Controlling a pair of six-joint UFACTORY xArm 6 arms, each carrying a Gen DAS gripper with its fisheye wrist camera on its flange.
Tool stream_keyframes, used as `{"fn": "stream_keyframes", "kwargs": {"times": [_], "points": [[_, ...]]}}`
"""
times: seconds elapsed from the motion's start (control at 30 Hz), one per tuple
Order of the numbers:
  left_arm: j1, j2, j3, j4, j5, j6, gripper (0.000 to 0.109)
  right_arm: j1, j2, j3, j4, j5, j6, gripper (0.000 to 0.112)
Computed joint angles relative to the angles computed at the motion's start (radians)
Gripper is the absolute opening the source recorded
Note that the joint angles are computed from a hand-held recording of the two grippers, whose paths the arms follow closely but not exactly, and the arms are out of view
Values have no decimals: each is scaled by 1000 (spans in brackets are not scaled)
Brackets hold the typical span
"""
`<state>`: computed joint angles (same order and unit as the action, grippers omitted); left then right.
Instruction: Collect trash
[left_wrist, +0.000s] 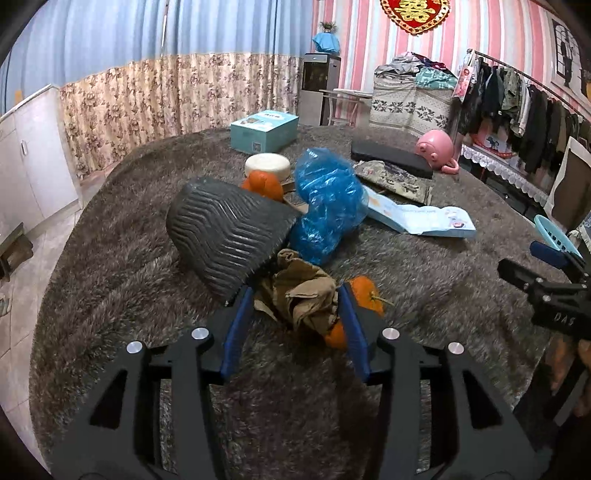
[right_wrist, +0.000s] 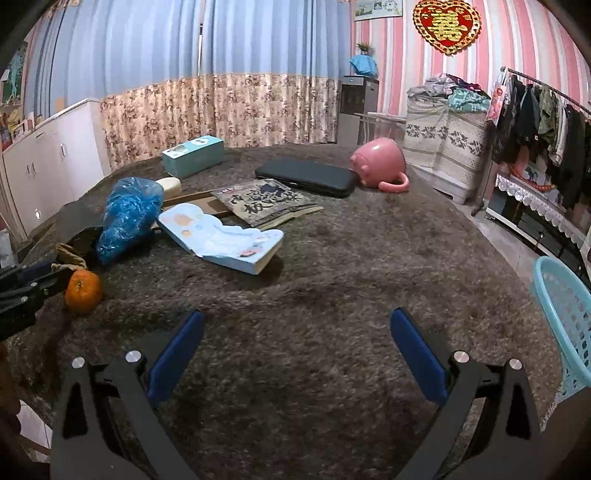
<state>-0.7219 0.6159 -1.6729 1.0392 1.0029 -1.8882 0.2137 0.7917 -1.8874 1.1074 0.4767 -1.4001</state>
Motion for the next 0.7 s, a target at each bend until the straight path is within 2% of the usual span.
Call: {"fn": "stream_keyframes", "kwargs": {"times": [0.03,0.1,0.2,0.23,0.33,0.4,0.5,0.53,0.7], "points": [[1,3,-2,-2,-2,-6,47,-3,5,-9,-6,7,15,98],[17,10,-3,-24,-57,3,49,-4,8,-15,-12,10,25,98],[4,59,-71,-22,-14,27,49,-8,9,-20,-7,8,19,98],[6,64,-79,-22,-24,33,48,-11,11,-23,-5,8,21,98],[26,76,-99,-22,-116,47,47,-22,28,-52,-19,20,59,98],[30,121,-164,-38,-133,99,47,-30,45,-79,-39,26,94,98],[47,188,-246,-74,-175,155,40,-38,53,-93,-41,8,90,98],[49,200,-264,-77,-180,167,34,-41,57,-99,-41,4,91,98],[51,253,-382,-93,-127,267,28,-72,111,-181,-85,25,190,99]]}}
